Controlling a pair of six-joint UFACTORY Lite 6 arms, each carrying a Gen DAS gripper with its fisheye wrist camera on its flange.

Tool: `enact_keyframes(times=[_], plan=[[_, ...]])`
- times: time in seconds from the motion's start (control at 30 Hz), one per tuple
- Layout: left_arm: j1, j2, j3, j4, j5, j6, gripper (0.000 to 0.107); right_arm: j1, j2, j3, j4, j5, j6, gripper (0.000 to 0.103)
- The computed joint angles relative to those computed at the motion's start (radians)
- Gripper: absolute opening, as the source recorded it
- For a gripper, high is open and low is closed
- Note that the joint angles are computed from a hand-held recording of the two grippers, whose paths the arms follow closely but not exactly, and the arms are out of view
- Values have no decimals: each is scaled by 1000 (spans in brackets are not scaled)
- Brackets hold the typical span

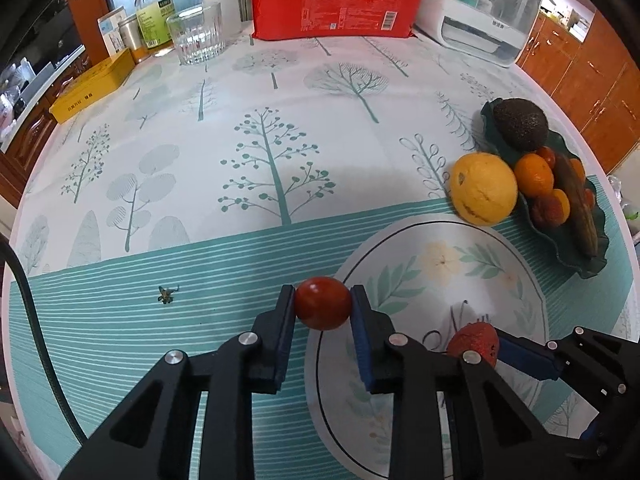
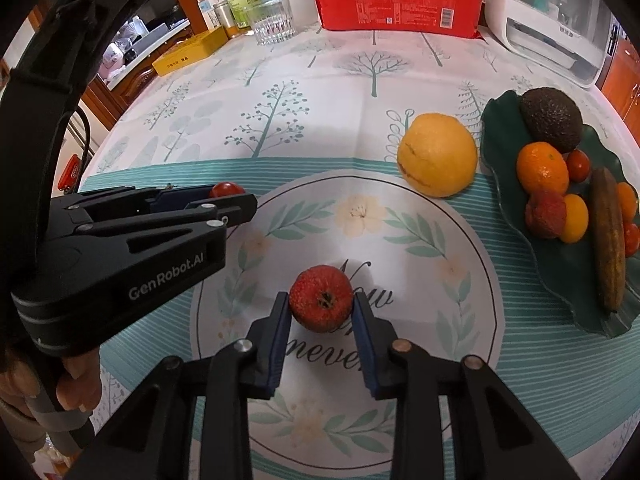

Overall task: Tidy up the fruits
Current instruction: 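Grasp the red apple with the right tool while the left tool grasps a cherry tomato, then carry the apple with the right tool while the left tool carries the cherry tomato onto the green plate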

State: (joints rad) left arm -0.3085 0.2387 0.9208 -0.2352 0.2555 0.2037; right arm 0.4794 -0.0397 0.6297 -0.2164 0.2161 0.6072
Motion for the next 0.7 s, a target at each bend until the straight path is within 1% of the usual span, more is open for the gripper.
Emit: enact_keyframes(times=[0.2, 0.37, 0.57, 0.7], plan=[[-37, -91, -27, 94, 32, -110, 25, -1, -100, -38, 49, 28, -42, 31], [-84, -174, -52, 169, 74, -205, 25, -13, -218, -87, 97, 65, -90, 31], [-165, -247, -54, 277, 136, -353, 25, -74, -375, -133, 194, 136, -210, 31], [-230, -273, -19, 346, 184, -460, 25, -161, -487, -151, 288, 205, -347, 31]])
